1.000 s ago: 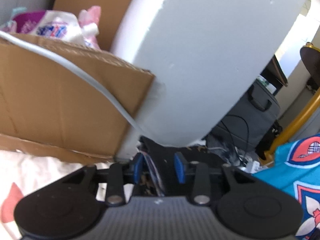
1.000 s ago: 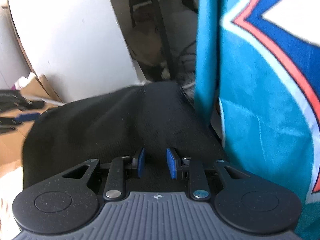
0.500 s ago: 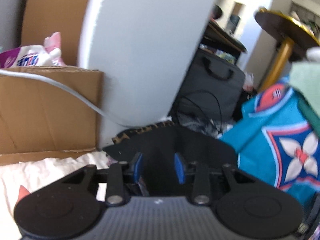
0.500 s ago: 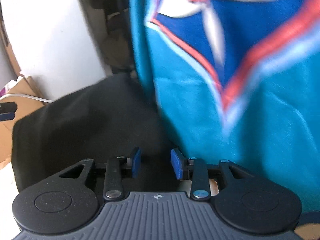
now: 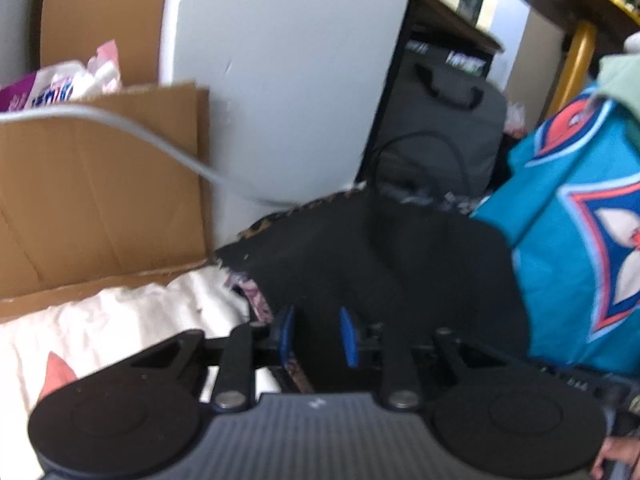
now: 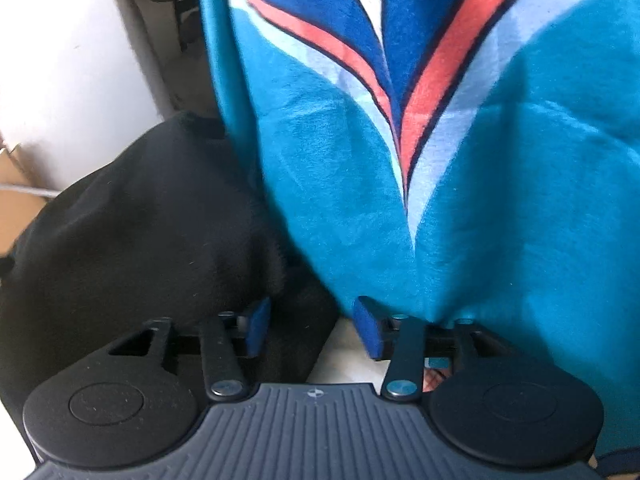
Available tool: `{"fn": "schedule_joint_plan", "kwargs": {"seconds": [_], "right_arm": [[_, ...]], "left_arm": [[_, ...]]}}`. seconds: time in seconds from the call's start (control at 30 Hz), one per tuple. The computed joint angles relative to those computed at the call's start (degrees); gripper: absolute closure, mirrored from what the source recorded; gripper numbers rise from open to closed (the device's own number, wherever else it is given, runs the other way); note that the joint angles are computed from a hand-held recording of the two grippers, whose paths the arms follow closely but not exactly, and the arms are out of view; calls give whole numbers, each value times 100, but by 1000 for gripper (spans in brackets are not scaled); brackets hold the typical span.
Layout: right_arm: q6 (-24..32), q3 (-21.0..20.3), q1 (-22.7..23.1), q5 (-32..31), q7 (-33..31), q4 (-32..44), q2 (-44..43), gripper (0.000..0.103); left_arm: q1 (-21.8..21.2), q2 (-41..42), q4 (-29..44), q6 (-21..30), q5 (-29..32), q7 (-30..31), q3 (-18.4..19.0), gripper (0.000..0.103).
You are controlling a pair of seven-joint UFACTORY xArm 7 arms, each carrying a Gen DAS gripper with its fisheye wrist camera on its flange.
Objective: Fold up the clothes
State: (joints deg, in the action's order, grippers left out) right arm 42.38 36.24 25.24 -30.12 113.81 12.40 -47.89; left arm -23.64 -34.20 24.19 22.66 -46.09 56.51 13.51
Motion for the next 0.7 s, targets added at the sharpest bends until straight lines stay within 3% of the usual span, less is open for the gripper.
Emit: {"fn": "schedule_joint_plan", "kwargs": {"seconds": [0.2, 0.4, 0.47, 0.53, 0.7], "right_arm": [[-399, 61, 64, -74, 224, -257, -315, 45], [-906, 331, 59, -101, 567, -503, -649, 45], [-985, 324, -109, -123, 527, -475, -509, 33], [-976, 348, -220, -116, 577, -488, -501, 27], [-1638, 417, -423, -164, 982, -836, -680, 25]], "left_arm": [[-110, 563, 157, -253, -322, 182, 24, 81], [-66, 723, 214, -443, -426, 375, -216, 81], [-53, 743, 220, -486, -366, 398, -275, 81], [18, 715, 225, -442, -220, 321, -342, 81], [109, 574, 300, -276, 38, 5, -401, 88]]}}
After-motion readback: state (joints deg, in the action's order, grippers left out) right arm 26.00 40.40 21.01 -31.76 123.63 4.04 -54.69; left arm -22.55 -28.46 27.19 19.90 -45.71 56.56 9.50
